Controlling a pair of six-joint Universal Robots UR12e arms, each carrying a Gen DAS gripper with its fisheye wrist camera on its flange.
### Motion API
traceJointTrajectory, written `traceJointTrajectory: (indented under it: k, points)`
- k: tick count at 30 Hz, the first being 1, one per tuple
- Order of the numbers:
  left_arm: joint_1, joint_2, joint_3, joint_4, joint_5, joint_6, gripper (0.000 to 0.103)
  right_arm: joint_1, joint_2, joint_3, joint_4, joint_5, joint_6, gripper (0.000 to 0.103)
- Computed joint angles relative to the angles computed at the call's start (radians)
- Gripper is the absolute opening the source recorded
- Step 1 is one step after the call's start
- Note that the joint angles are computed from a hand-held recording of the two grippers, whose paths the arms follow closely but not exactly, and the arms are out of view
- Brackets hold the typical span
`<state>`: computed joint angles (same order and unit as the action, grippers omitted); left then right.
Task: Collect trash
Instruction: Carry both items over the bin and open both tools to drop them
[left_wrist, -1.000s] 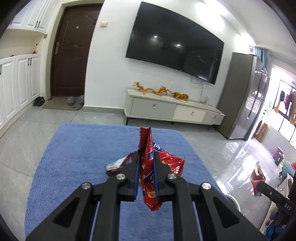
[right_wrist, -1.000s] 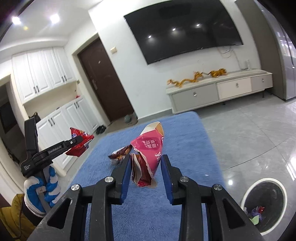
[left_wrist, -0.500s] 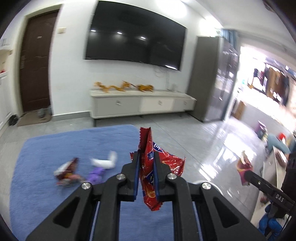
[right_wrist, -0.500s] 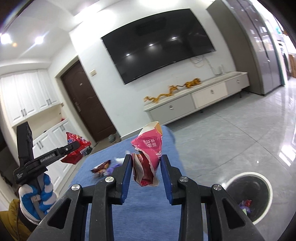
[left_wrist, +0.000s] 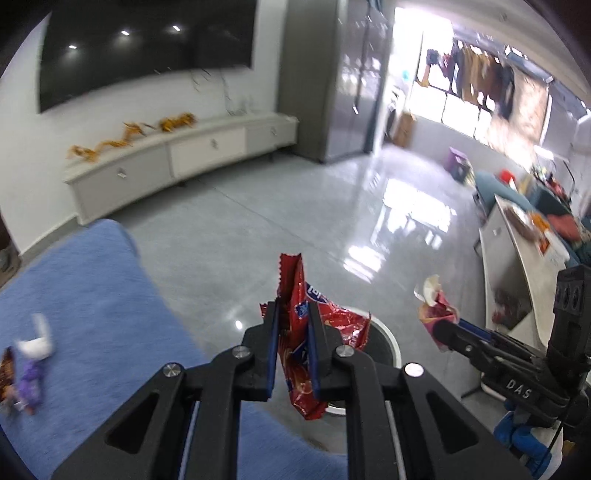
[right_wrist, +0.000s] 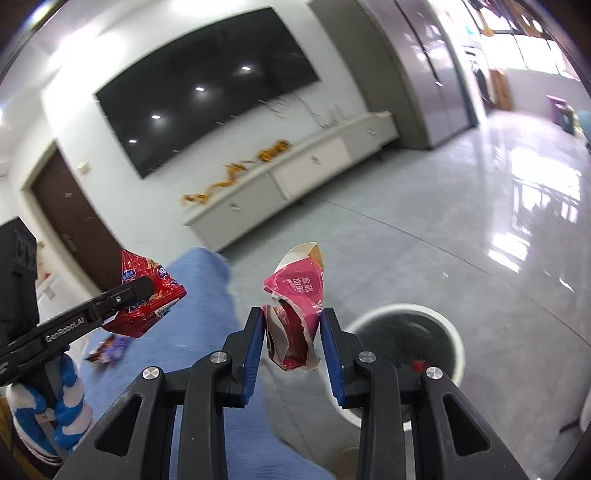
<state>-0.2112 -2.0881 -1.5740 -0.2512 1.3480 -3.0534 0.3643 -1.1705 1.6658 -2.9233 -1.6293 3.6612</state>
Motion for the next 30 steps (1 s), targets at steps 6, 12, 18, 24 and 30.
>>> traceJointTrajectory:
  k: [6, 12, 18, 24, 30]
  points:
    - [-0.042, -0.106, 0.121, -0.131, -0.002, 0.033, 0.016, -0.036, 0.031, -0.01, 0.092, -0.011, 0.029, 0.03]
    - [-0.047, -0.188, 0.226, -0.226, -0.091, -0.003, 0.045, -0.048, 0.065, -0.03, 0.183, -0.03, 0.039, 0.033]
    - [-0.043, -0.203, 0.239, -0.233, -0.12, -0.035, 0.052, -0.055, 0.072, -0.025, 0.222, -0.046, 0.074, 0.045]
    - [-0.036, -0.175, 0.206, -0.197, -0.114, -0.041, 0.052, -0.05, 0.052, -0.018, 0.213, -0.077, 0.095, 0.045]
    - [-0.02, -0.107, 0.126, -0.116, -0.085, -0.044, 0.052, -0.034, 0.018, -0.008, 0.168, -0.126, 0.108, 0.045]
